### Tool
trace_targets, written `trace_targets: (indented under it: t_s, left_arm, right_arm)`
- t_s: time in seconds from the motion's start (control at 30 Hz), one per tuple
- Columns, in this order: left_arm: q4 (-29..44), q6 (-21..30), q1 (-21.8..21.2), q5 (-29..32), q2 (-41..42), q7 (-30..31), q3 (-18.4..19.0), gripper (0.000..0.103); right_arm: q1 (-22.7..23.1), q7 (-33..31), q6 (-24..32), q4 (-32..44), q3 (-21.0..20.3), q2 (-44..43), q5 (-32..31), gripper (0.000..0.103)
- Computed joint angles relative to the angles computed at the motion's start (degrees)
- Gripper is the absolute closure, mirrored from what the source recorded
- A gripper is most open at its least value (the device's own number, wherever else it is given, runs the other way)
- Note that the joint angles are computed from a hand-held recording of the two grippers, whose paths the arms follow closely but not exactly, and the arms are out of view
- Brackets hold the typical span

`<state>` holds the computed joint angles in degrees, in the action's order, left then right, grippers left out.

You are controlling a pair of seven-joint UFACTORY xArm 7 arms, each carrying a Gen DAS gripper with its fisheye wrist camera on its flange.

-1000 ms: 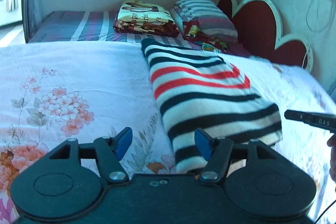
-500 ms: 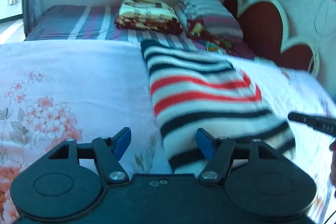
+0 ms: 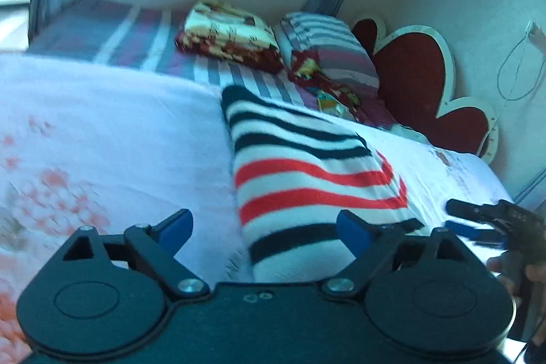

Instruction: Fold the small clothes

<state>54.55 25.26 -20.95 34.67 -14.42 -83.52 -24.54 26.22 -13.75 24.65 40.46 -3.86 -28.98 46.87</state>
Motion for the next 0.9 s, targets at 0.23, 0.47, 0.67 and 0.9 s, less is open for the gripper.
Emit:
trace_targets:
  t_s: [0.23, 0.47, 0.67, 0.9]
  left_arm:
    - [-3.0, -11.5, -5.4, -18.4, 4.1, 12.5, 6.4, 0.014]
    - [-3.4, -14.8, -5.6, -24.4, 5.9, 17.7, 6.8, 0.024]
    - [-2.1, -14.9, -5.1, -24.0, 7.6, 17.9, 6.2, 0.024]
    - [-0.5, -12.9, -4.6, -19.2, 8.5, 15.2, 5.6, 0.024]
  right_arm:
    - [0.0, -6.7, 13.2, 3.4, -6.9, 3.4, 9.5, 0.017]
    - [-4.1, -11.5, 20.7, 4.7, -6.6, 5.6, 12.8, 0.02]
    - [-8.0, -12.7, 25.6, 7.9, -4.4, 8.9, 13.5, 0.033]
    - [-11.8, -14.8, 27.3, 10.4, -0.1, 12.1, 15.3, 0.033]
